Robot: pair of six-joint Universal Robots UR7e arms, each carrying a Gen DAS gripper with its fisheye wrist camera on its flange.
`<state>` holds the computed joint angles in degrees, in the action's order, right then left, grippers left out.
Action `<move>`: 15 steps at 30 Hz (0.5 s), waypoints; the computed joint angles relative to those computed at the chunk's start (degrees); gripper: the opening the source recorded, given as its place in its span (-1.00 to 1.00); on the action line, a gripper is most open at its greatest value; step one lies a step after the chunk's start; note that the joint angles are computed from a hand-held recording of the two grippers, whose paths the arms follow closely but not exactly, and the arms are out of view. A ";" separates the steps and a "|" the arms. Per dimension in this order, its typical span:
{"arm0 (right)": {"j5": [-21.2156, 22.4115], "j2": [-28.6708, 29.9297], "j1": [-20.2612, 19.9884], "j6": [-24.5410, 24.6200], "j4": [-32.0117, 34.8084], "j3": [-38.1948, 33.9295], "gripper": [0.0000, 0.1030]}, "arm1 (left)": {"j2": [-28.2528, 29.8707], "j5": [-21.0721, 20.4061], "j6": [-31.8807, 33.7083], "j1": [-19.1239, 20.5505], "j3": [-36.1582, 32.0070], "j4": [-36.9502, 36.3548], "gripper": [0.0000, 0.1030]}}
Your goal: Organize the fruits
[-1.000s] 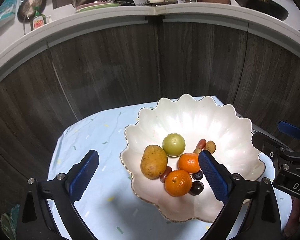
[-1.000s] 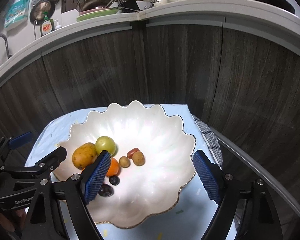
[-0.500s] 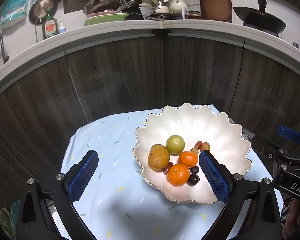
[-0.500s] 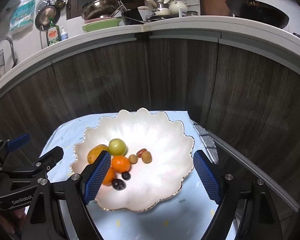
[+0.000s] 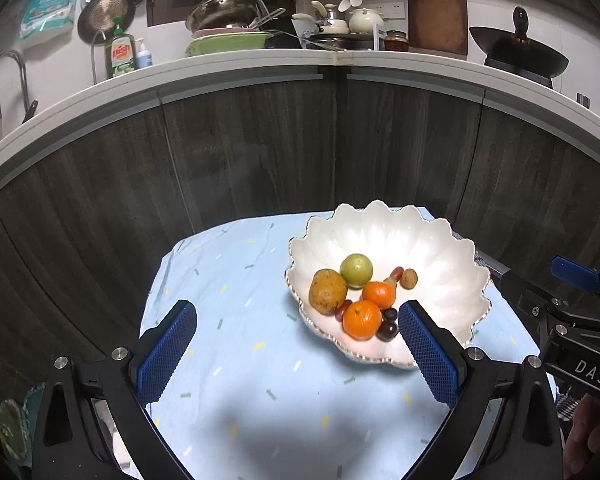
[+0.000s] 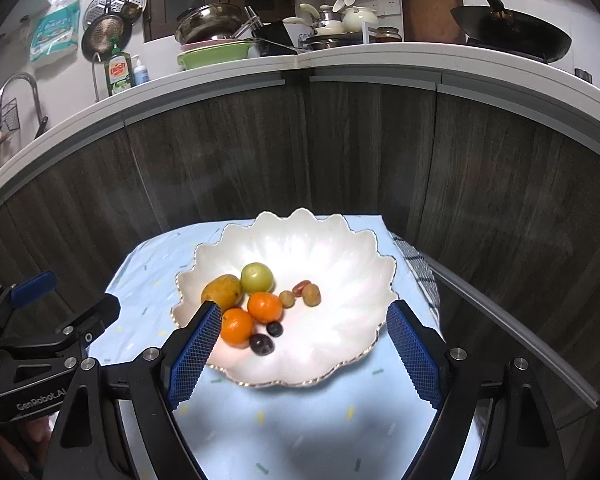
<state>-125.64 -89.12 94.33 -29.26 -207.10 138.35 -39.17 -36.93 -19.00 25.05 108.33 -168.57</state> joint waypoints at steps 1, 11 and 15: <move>-0.10 -0.02 0.13 0.12 -0.03 0.21 0.66 | -0.43 0.06 -0.62 -0.23 0.64 0.29 0.99; -1.31 -1.25 1.84 0.85 -1.15 3.85 0.66 | -4.63 0.29 -7.35 -2.74 6.54 3.14 0.99; -1.77 -1.60 2.71 1.22 -1.90 5.44 0.66 | -5.94 0.47 -9.28 -3.48 8.25 4.05 0.99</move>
